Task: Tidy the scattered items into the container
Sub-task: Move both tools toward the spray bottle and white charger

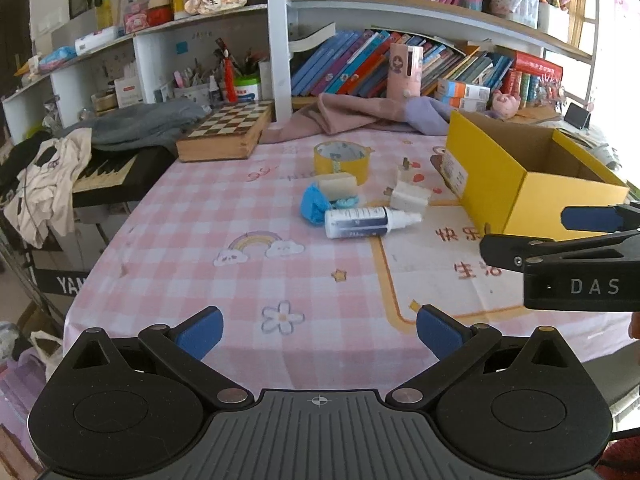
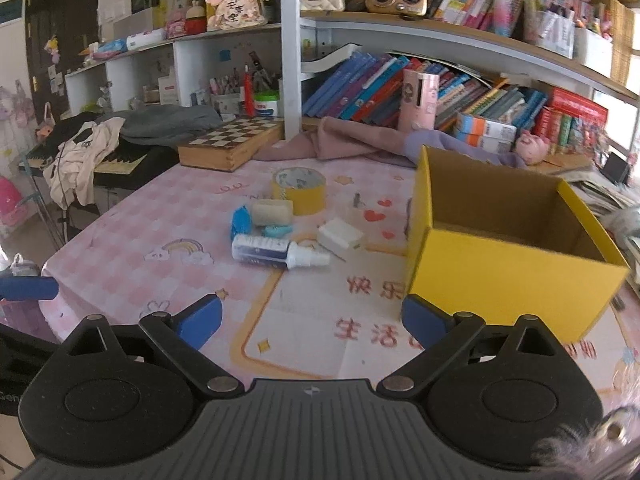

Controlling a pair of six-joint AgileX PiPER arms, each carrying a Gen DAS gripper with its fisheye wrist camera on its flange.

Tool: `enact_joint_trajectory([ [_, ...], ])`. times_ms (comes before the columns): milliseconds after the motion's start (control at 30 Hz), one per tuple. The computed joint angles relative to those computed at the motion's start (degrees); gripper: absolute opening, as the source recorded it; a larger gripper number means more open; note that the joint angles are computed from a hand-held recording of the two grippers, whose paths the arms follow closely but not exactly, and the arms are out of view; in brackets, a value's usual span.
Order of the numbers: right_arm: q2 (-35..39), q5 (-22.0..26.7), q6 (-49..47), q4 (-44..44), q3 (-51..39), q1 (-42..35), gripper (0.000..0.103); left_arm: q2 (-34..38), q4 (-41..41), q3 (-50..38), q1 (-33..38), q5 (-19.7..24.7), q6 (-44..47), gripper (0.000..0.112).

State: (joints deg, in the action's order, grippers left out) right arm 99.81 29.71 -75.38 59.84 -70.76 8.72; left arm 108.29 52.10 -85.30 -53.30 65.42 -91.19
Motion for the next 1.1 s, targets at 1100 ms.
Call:
enact_joint_trajectory([
  [1100,33.49,18.27,29.12,-26.92,-55.38,6.29,0.086,13.24,-3.62,-17.25,14.83,-9.32,20.44,0.082],
])
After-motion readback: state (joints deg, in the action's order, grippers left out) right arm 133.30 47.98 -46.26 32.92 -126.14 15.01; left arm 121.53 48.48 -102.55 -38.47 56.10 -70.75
